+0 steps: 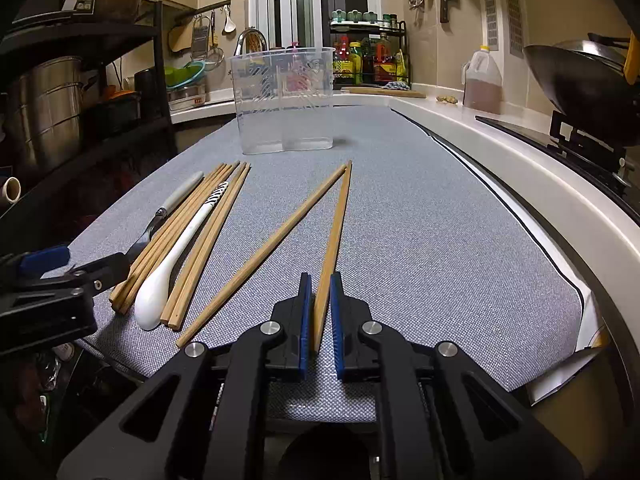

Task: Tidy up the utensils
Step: 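Grasp the silver fork with the left tool while the right tool grasps a loose wooden chopstick, then lift the fork with the left tool while the right tool carries the chopstick toward the clear container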

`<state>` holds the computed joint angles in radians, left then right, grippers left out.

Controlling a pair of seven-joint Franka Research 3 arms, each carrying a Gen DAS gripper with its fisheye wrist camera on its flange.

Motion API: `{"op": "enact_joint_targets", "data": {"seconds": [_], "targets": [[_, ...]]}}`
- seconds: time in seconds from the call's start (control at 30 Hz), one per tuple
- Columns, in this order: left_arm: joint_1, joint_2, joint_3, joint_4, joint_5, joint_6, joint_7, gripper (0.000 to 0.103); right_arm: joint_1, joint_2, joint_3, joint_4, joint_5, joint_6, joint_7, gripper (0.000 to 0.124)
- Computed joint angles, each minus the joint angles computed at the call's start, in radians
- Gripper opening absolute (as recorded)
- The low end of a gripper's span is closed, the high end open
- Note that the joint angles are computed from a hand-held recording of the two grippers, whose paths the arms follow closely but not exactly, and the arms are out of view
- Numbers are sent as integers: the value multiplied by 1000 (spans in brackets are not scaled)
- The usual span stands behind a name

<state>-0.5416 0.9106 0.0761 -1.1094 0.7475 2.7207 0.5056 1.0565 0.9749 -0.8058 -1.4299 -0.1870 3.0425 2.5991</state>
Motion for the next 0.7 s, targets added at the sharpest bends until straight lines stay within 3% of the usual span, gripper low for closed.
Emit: {"op": "enact_joint_targets", "data": {"seconds": [0.13, 0.47, 0.7], "targets": [[7, -19, 18, -46, 6, 67, -62, 70, -1, -2, 2, -4, 2, 3, -3, 10], [24, -28, 45, -90, 4, 169, -148, 20, 1, -1, 0, -4, 9, 3, -8, 10], [17, -44, 61, -103, 10, 199, -148, 7, -13, -16, 21, -9, 13, 4, -32, 7]]}}
